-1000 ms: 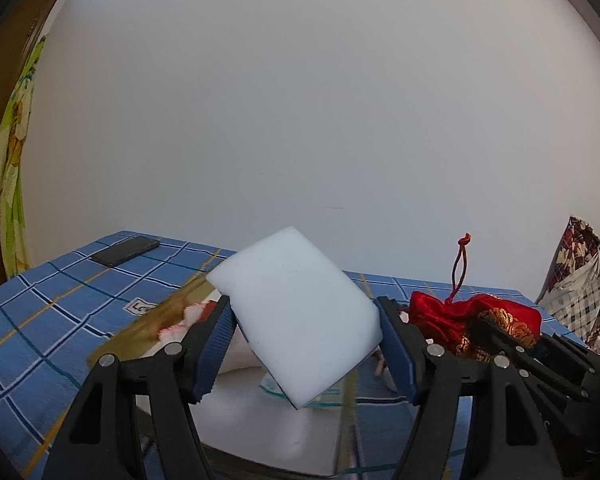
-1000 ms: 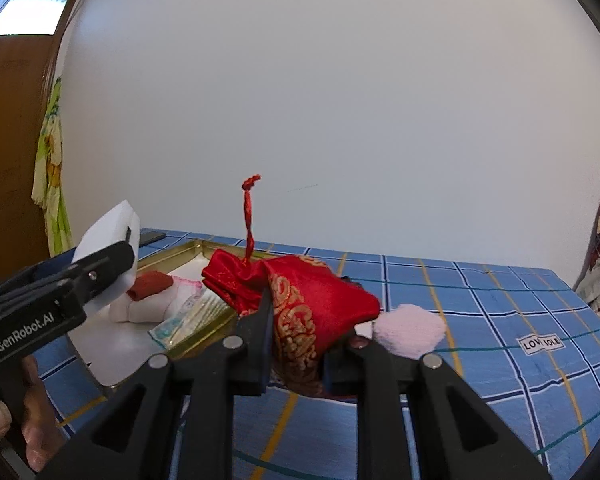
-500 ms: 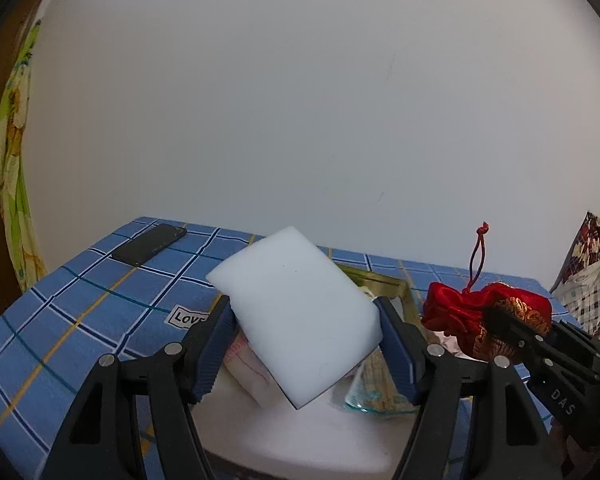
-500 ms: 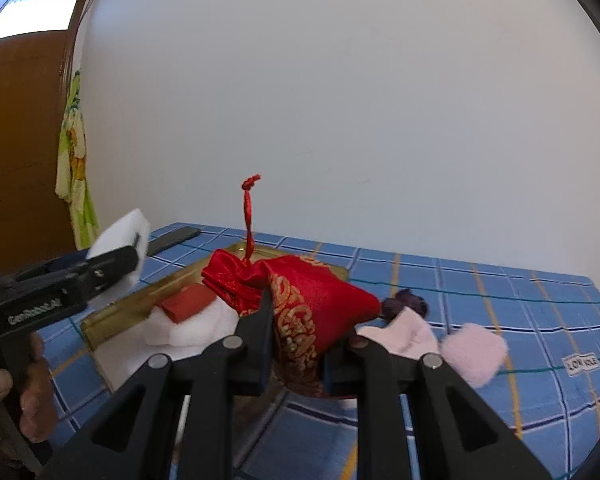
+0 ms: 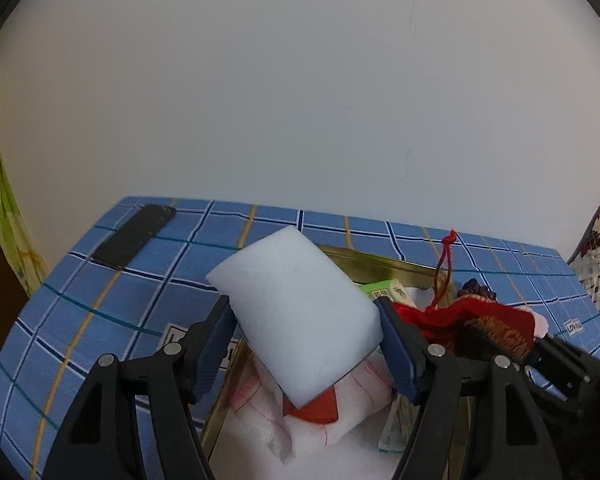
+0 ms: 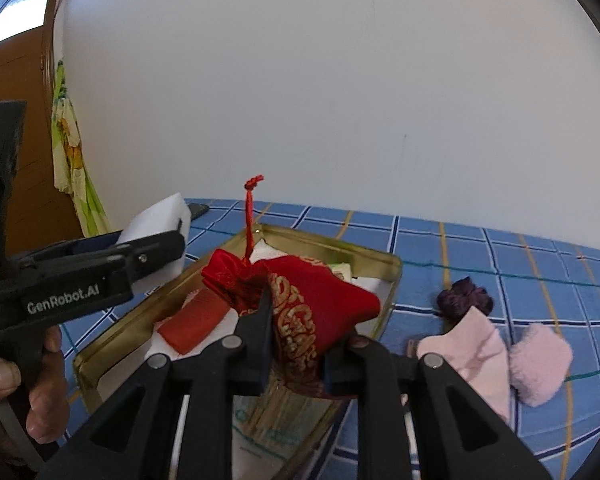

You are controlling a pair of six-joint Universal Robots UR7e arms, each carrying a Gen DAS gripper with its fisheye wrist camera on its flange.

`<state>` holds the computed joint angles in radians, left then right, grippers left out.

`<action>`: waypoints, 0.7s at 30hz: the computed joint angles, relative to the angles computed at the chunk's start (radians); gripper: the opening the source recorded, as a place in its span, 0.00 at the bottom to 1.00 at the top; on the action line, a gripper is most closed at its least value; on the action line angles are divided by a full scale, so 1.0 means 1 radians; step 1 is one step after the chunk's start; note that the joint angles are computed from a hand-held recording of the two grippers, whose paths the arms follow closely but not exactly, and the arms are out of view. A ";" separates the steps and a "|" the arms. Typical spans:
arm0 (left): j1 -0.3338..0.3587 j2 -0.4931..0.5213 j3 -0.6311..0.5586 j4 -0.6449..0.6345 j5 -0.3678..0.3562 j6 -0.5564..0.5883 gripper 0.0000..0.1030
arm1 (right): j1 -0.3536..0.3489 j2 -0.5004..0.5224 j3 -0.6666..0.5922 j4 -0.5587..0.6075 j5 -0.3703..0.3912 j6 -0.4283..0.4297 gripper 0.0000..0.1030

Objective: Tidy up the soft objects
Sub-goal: 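Lower and release the sponge and red pouch into the tin tray with both grippers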

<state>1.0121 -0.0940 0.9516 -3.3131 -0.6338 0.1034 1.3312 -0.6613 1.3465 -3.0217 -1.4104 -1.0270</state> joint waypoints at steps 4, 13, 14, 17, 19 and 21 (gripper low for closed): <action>0.028 -0.004 -0.036 0.112 -0.033 -0.064 0.70 | 0.008 0.028 -0.041 0.029 -0.028 0.002 0.21; 0.027 0.009 -0.060 0.159 -0.006 -0.115 0.81 | -0.002 0.010 -0.025 0.069 0.023 -0.003 0.75; 0.026 0.008 -0.054 0.148 0.003 -0.121 0.83 | -0.005 0.002 -0.009 0.051 0.025 -0.009 0.76; 0.031 0.014 -0.065 0.144 0.027 -0.132 0.88 | -0.022 -0.026 0.031 0.016 0.053 -0.003 0.84; 0.030 0.015 -0.071 0.181 0.040 -0.165 0.88 | -0.038 -0.046 0.041 0.032 0.080 0.028 0.84; 0.026 0.015 -0.064 0.185 0.036 -0.161 0.88 | -0.051 -0.065 0.049 0.049 0.105 0.032 0.84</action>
